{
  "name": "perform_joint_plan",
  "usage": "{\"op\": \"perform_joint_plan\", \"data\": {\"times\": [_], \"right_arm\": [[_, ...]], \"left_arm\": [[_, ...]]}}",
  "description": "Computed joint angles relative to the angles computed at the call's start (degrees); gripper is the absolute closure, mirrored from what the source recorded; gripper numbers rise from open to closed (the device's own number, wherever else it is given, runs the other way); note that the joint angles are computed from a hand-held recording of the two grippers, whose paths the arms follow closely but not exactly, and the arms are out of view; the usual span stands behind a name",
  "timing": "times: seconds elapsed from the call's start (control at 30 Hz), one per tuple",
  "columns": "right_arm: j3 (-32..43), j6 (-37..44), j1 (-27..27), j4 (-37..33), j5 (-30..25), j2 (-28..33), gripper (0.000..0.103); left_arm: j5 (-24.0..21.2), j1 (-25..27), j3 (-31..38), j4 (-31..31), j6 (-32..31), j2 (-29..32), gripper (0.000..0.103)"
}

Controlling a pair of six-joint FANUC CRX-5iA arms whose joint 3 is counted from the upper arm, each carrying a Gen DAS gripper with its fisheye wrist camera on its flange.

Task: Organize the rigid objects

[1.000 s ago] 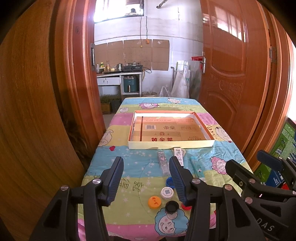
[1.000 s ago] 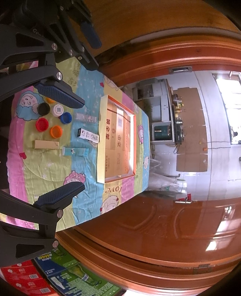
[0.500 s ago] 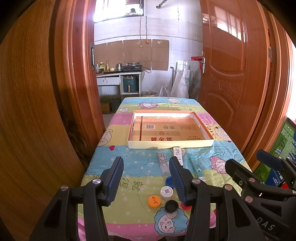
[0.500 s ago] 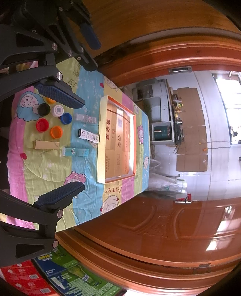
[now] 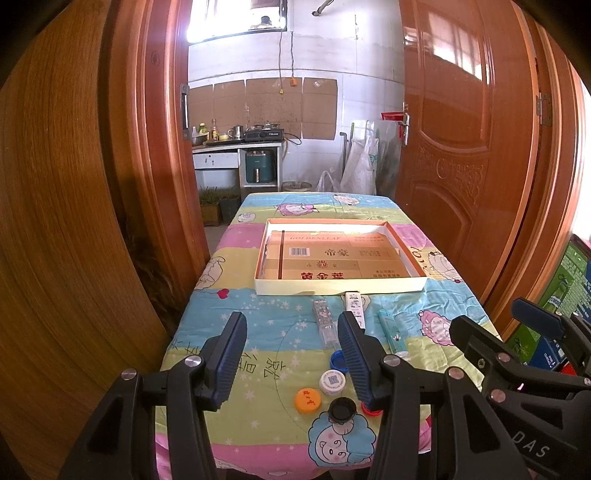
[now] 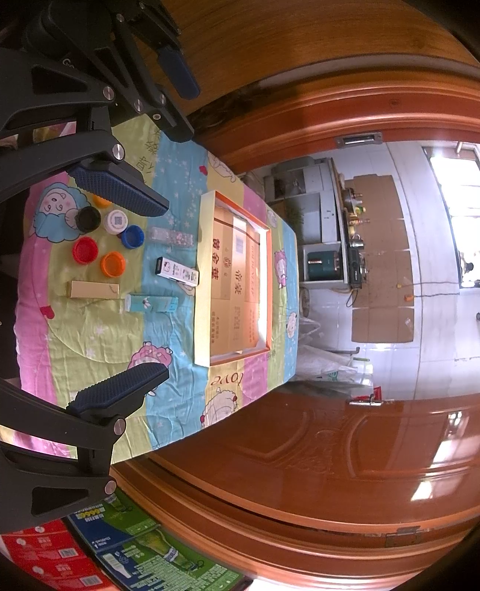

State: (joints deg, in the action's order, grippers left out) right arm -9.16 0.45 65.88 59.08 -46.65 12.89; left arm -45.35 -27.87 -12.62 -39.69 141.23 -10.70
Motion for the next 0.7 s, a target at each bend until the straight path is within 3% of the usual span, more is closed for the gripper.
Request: {"op": "perform_joint_plan", "data": {"times": [0.7], "right_arm": [[-0.04,0.47,0.00,-0.61,0.25,-0.04,0.020]], "left_arm": [[0.37,0.42,-0.58,0.78,-0.16,-0.08,0.051]]}}
